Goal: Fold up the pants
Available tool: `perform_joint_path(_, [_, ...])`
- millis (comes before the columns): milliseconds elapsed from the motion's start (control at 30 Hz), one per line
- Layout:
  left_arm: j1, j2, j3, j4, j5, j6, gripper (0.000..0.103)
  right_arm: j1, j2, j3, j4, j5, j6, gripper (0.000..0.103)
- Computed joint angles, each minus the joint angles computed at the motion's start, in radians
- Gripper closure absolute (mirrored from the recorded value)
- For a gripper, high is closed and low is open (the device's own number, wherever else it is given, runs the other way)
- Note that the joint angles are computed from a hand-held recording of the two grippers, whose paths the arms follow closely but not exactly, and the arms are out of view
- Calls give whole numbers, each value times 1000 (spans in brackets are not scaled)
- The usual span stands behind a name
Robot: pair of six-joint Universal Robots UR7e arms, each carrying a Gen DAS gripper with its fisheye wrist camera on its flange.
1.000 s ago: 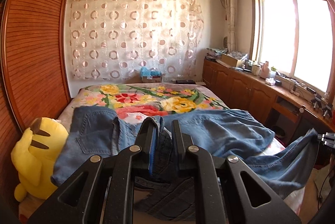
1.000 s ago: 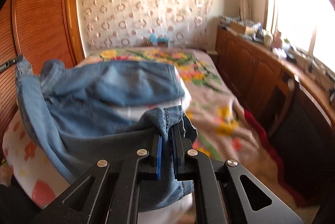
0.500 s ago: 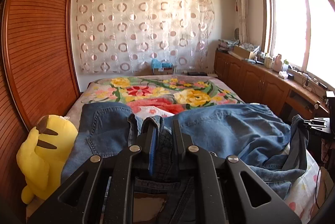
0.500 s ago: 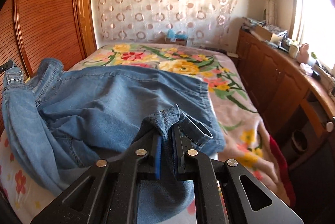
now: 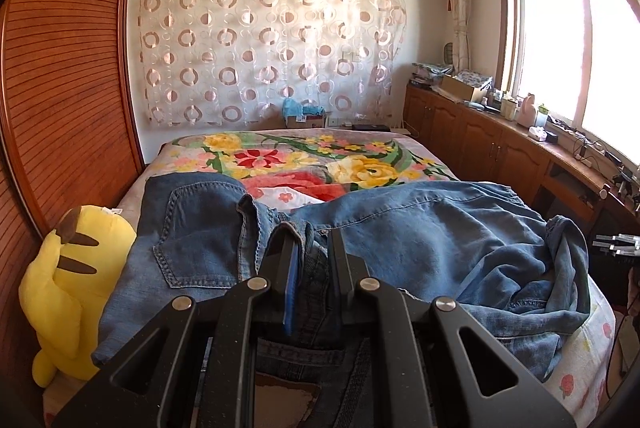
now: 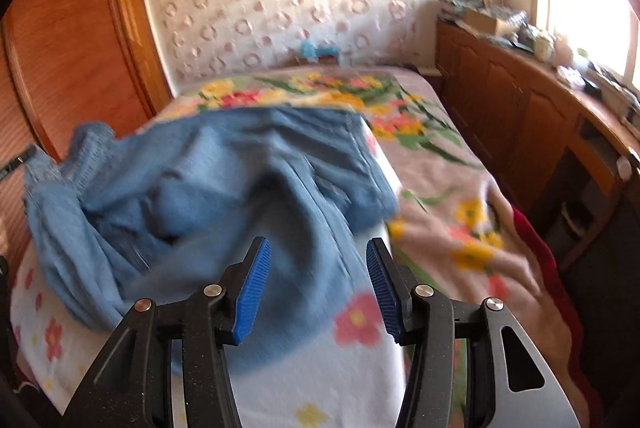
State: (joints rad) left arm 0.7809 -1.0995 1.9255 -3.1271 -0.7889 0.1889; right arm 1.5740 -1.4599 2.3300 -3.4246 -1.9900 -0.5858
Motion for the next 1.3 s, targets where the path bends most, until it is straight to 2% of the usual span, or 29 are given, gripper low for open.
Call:
perform_joint_path(167, [16, 8, -7, 19, -10, -5, 88, -20, 22, 3, 46, -34, 38, 51])
perform_joint_path(467, [40, 19, -16, 51, -24, -24, 88, 15, 102, -66, 76, -107, 57, 53])
perform_joint_path(567, [43, 16, -13, 33, -33, -23, 88, 17, 93, -76, 126, -66, 73, 86])
perform_joint_path(633, [39, 9, -10, 10, -39, -19, 88, 17, 81, -72, 127, -57, 72, 100])
perform_joint_path(800, [28, 0, -25, -33, -38, 5, 88, 25, -5, -45, 58, 23, 58, 101])
perform_joint_path(967, [30, 8, -65, -83, -33, 32, 88, 91, -43, -74, -37, 24, -9, 101])
perform_joint_path(1100, [44, 34, -120, -93, -41, 45, 88, 137, -16, -149, -88, 5, -51, 101])
perform_joint_path(1300, [65, 95, -213, -97, -41, 75, 88, 182, 94, -259, -153, -58, -111, 102])
